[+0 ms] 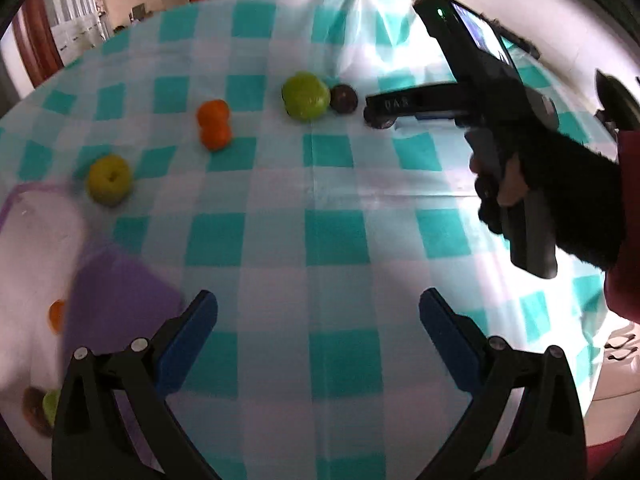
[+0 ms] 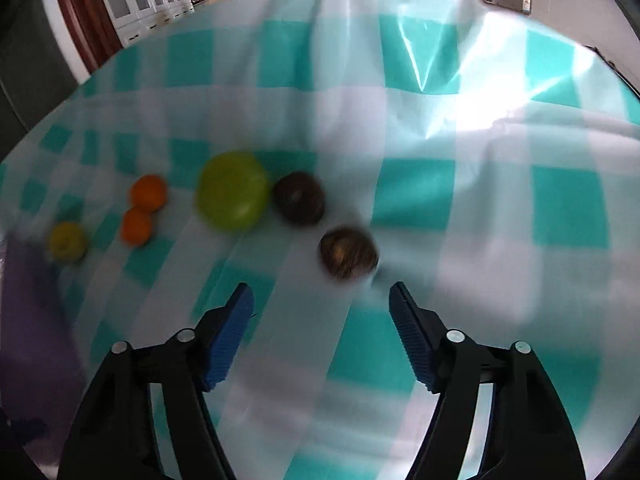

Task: Organize fruits
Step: 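Return to the fruits and grasp an orange with the left tool while the right tool grasps a dark fruit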

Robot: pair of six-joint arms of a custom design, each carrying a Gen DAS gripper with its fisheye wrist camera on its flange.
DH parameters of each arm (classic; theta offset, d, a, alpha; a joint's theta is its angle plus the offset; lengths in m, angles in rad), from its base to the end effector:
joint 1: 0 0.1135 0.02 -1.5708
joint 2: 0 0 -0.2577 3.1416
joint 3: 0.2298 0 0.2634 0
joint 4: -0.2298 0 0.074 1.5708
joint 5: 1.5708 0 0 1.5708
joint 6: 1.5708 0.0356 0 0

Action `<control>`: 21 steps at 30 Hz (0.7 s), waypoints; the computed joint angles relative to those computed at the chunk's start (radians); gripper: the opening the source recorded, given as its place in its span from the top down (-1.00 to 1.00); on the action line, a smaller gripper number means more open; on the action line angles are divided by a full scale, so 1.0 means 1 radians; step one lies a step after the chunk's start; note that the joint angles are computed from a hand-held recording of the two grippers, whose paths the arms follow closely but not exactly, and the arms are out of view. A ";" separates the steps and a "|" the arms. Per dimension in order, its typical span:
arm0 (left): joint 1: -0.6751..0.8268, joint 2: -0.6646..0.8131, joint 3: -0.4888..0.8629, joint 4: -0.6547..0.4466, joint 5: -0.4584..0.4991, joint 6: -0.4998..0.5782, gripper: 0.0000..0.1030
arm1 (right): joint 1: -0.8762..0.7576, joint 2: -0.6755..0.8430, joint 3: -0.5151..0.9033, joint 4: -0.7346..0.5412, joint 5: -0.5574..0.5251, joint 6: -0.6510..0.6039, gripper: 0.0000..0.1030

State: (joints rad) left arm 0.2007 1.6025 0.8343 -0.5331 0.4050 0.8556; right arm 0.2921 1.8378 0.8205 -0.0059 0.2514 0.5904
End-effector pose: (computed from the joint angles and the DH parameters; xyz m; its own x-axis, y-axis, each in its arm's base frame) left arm 0.2798 0.0426 0.1331 -0.6801 0.5697 -0.4613 0.6604 0.7494 -0.0481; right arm 0.3189 0.0866 0.0828 -0.7654 0.3329 -0.5507 0.3265 0.9384 0.1134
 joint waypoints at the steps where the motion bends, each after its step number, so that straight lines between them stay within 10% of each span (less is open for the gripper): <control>1: -0.023 0.035 0.013 0.028 -0.010 -0.034 -0.97 | -0.020 0.038 0.020 0.022 -0.007 -0.024 -0.27; 8: -0.147 0.278 0.186 0.209 -0.083 -0.342 -0.97 | -0.060 0.152 0.034 0.165 -0.025 -0.121 0.19; 21: -0.241 0.671 0.595 0.362 -0.300 -0.764 -0.96 | -0.058 0.163 -0.076 0.374 -0.048 -0.136 0.20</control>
